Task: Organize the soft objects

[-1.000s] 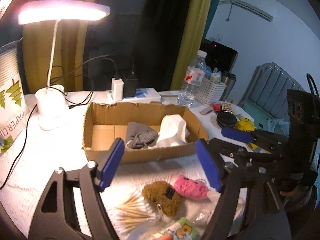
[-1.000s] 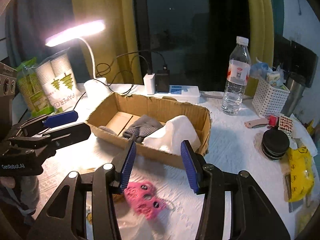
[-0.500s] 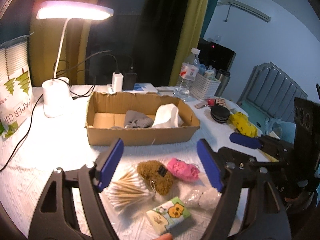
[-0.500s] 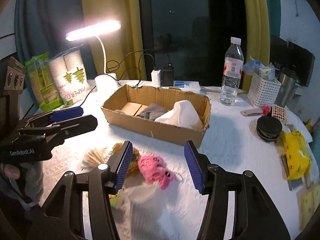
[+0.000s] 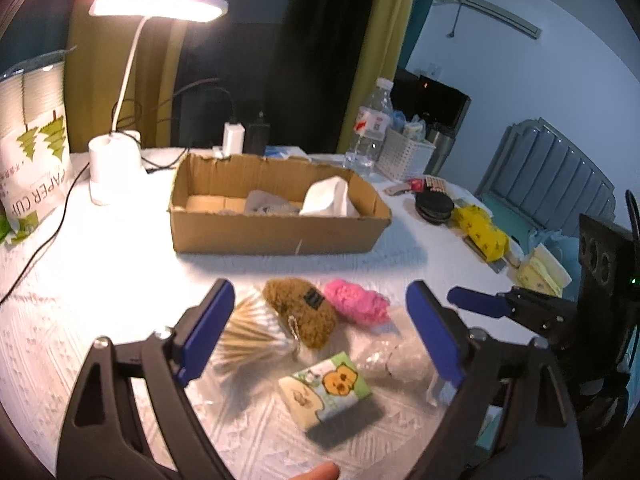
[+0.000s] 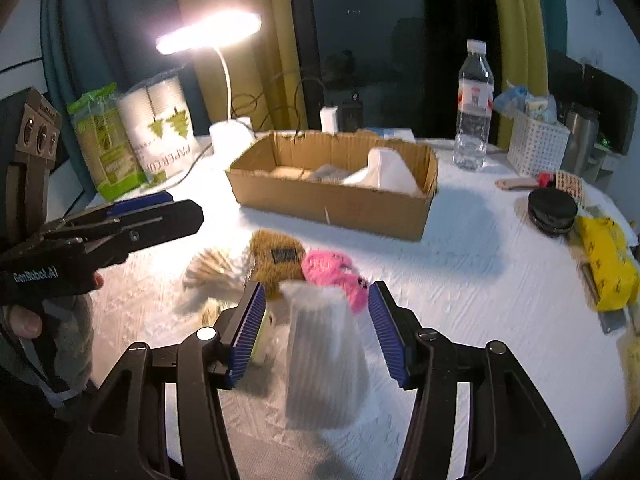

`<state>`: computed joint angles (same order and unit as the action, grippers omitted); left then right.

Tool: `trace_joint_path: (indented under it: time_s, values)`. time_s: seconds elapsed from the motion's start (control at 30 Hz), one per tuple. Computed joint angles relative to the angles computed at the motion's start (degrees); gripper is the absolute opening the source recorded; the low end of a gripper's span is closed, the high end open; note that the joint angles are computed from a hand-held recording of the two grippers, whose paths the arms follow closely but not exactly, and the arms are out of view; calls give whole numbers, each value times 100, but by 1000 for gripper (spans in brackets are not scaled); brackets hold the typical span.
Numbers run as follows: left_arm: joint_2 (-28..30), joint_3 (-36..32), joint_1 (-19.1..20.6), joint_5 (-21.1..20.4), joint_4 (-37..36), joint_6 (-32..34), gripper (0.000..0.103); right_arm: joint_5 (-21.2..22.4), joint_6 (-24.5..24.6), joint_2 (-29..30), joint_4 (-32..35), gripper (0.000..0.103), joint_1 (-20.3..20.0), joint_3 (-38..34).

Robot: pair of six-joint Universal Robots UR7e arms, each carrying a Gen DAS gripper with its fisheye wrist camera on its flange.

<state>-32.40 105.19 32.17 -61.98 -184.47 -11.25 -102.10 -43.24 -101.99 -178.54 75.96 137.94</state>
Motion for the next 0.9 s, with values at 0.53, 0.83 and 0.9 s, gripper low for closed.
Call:
trace_joint_path:
  time_s: [0.53,0.83,0.9]
  values:
    - [301,-179,-191,-10,552,-215,89,815,-96,-672,74,9,-1073,104]
    - [605,-484,-288,-350,934,-91,89,702,-157,-688,-490,9,-1705,95]
    - [708,-599,-301,-424,1040,-59,89,712,-146,-694,-528,9,-1799,68]
